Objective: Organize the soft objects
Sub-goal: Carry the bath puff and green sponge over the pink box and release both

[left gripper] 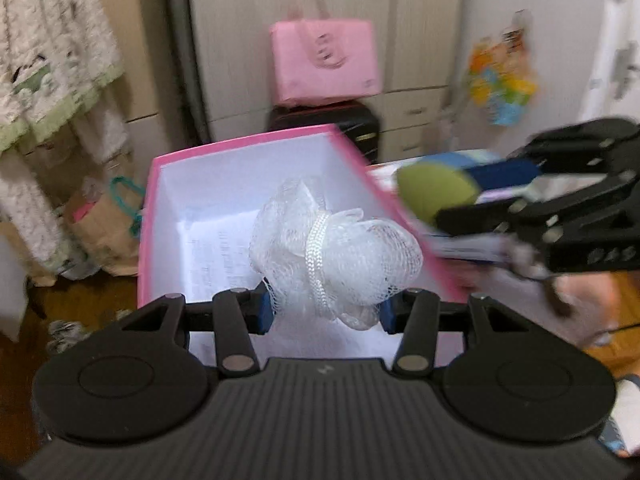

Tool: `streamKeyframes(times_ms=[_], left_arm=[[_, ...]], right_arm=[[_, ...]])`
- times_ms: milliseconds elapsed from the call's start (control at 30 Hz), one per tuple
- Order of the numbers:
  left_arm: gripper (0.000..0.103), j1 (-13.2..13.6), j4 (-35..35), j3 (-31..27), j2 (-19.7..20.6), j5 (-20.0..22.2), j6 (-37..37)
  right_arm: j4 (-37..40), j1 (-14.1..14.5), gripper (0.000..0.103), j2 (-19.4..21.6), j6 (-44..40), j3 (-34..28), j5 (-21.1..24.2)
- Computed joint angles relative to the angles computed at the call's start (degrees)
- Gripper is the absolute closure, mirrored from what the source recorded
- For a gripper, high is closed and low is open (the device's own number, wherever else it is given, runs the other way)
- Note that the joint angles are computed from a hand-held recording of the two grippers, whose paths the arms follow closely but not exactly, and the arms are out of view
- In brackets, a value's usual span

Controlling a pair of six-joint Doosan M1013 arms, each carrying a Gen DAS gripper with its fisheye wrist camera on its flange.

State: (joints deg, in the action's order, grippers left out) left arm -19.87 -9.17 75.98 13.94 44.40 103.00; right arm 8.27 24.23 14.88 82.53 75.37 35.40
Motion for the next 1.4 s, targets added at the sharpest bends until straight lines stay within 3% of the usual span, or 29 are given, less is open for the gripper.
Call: streamKeyframes(times_ms=[267,400,533,767,933,1233,1400], left_arm=[[0.056,1.41,1.29,-16.01,11.69,14.89,-4.0],[0.056,1.36,3.99,-19.11,14.45,19.49,-4.38],[0.055,1.35,4.4,-20.57,15.79,22.7,-3.86],[0.049,1.19,5.54,-20.33,15.58,23.82,-2.28],[0.041,0.97,6.55,-18.59,13.8,22.42,-1.32],[0.032,0.52,6.74,-13.99,9.0,18.85,2.84],[0.019,-0.39,8.62,-10.82,5.51,16.47,5.05]], right_arm=[[-5.83,-0.36,0.063,10.42,-5.21,-14.65,12.16],[-7.64,0.25,0.063,13.73,-9.22,-19.25,18.68],[-7.73,0.7,0.063,15.04,-12.01,-20.77,21.16],[-3.15,0.2,0.06,15.21,-16.35,-21.21,24.17],[1.2,-0.65,0.059,13.93,-14.04,-19.96,23.86],[4.25,-0.76,0.058,9.52,-13.47,-15.47,20.6],[1.93,0.05,0.05,6.23,-11.0,-12.43,18.42]])
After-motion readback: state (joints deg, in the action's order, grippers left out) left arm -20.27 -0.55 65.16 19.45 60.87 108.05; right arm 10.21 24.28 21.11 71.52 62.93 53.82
